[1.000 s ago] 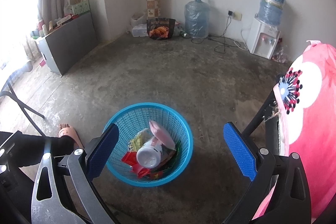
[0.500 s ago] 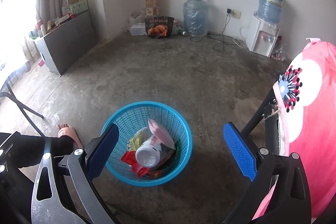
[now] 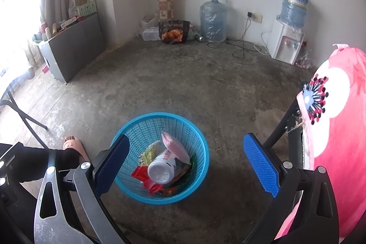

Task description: Collect trash

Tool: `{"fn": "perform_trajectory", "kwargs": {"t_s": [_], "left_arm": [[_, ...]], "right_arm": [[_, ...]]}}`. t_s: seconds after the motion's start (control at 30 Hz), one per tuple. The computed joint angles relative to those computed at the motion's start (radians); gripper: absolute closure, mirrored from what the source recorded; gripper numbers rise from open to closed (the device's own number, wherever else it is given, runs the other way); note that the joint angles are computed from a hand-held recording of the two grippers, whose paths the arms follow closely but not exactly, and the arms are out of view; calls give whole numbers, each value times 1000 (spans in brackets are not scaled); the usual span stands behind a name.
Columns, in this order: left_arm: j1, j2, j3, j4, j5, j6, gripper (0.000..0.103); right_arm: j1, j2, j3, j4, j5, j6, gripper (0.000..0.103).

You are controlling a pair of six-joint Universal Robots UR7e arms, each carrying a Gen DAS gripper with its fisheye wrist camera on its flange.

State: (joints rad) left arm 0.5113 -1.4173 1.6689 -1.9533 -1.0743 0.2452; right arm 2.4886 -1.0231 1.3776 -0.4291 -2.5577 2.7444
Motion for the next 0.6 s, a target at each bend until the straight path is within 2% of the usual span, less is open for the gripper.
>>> {"fn": "perform_trajectory", "kwargs": {"t_s": [0.6], "left_arm": [[0, 3, 0, -11, 5, 9, 5]], "right_arm": [[-6, -11, 16, -39, 10, -27, 7]]}}
